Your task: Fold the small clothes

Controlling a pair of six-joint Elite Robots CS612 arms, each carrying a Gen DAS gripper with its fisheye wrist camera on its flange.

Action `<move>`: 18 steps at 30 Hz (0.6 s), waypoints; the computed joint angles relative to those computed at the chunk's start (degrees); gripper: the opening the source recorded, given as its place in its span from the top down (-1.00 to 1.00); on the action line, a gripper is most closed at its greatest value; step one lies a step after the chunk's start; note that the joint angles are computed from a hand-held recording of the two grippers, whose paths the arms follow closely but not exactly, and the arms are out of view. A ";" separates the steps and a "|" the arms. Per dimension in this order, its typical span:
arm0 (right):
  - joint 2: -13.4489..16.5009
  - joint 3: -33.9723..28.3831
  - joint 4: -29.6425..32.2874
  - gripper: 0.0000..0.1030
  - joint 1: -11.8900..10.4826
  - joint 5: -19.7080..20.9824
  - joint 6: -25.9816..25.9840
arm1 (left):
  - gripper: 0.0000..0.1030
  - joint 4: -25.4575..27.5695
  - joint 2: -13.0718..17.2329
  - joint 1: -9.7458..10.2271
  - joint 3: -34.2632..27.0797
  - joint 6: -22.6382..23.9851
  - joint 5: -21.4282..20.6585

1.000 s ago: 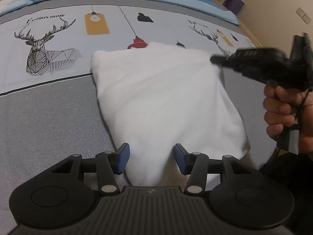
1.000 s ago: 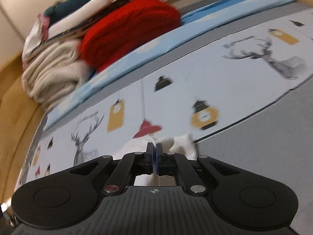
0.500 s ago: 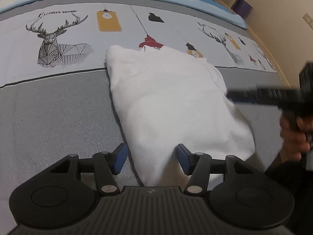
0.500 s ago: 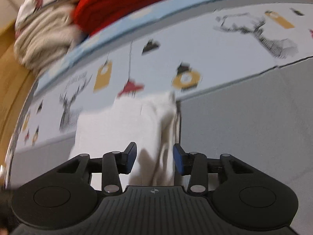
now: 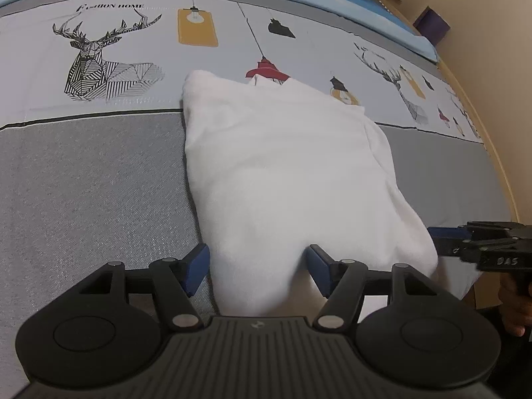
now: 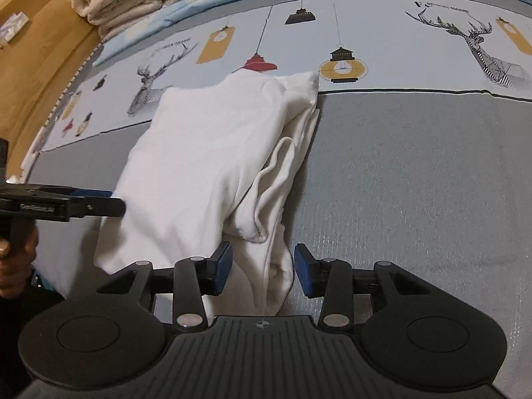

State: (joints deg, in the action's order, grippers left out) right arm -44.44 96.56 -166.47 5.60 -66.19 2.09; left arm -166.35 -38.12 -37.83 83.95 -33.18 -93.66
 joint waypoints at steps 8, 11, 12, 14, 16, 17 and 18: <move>0.55 1.49 -11.02 0.17 -1.79 7.88 6.29 | -0.39 0.68 0.03 -0.18 -0.15 0.52 0.72; 0.57 1.14 -9.91 0.17 -1.03 8.37 1.74 | -0.39 0.74 0.04 -0.16 -0.20 0.62 0.70; 0.50 0.91 -8.25 0.17 -0.69 8.06 -0.18 | -0.39 0.73 0.03 -0.14 -0.18 0.71 0.69; 0.33 0.46 -4.79 0.17 0.07 6.38 -3.90 | -0.39 0.88 0.02 -0.09 -0.25 0.82 0.50; 0.10 0.27 -2.34 0.42 0.82 4.04 -7.91 | -0.40 0.84 -0.03 -0.10 -0.18 0.81 0.49; 0.03 0.34 -2.05 0.55 0.95 3.66 -8.76 | -0.40 0.86 -0.04 -0.11 -0.19 0.85 0.53; 0.03 0.36 -1.97 0.69 0.91 4.06 -8.98 | -0.40 0.80 -0.08 -0.11 -0.13 0.91 0.57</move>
State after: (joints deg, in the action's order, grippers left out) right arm -44.41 96.92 -168.44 6.51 -62.12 -6.89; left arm -165.55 -38.20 -37.94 83.82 -32.26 -93.09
